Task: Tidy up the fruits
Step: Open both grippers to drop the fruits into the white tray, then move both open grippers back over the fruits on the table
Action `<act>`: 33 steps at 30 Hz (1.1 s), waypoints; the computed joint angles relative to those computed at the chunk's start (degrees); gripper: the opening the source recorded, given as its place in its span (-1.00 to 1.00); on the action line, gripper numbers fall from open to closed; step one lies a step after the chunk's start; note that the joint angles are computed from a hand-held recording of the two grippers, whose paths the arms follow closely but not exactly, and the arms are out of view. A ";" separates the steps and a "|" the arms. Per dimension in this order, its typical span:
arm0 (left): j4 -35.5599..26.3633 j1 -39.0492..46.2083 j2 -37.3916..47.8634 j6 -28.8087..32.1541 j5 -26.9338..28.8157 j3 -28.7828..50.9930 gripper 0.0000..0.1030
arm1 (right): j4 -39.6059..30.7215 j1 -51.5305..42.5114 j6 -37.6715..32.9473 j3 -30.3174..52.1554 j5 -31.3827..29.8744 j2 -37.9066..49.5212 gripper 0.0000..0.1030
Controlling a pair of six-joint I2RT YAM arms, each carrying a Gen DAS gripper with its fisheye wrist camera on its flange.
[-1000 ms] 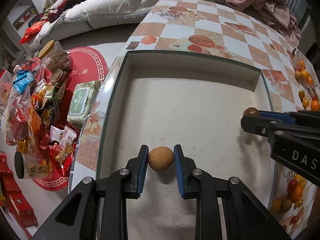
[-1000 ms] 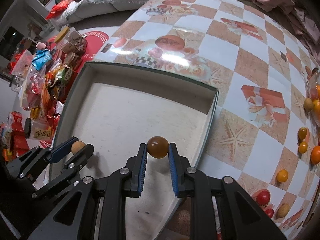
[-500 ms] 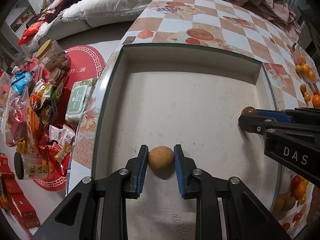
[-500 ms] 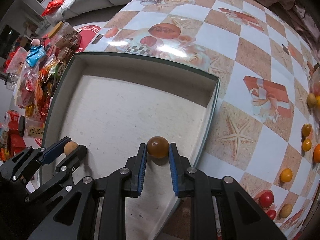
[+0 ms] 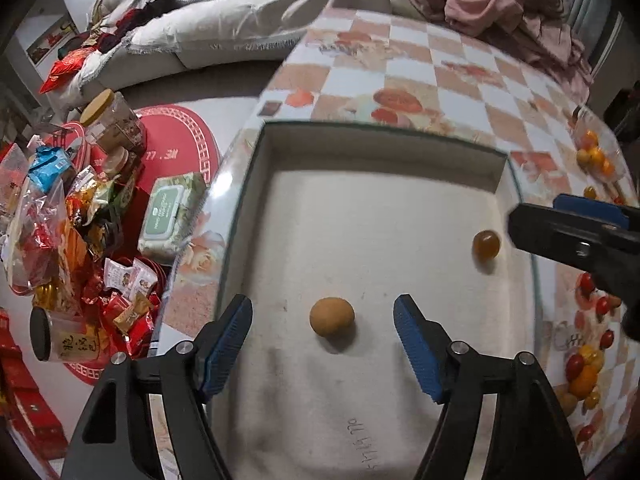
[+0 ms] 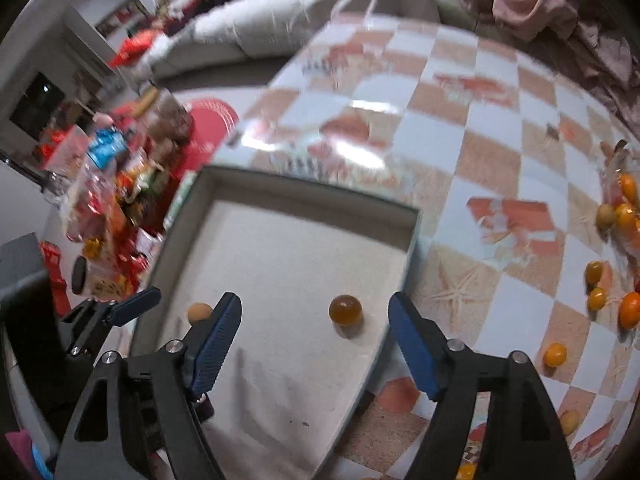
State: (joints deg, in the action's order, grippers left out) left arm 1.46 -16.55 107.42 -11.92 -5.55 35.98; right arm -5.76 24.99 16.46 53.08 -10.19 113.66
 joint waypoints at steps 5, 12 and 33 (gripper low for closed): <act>-1.47 2.12 -7.46 0.67 0.98 -3.54 0.45 | 2.80 -2.49 -0.94 -6.62 0.25 -6.71 0.54; -6.41 0.95 -10.93 1.29 -1.39 -3.20 0.45 | 2.19 -10.56 -2.56 -15.48 0.90 -12.83 0.54; -12.45 -28.88 13.95 -5.95 2.35 27.65 0.45 | 0.12 -46.94 -20.57 -27.75 1.23 -16.68 0.54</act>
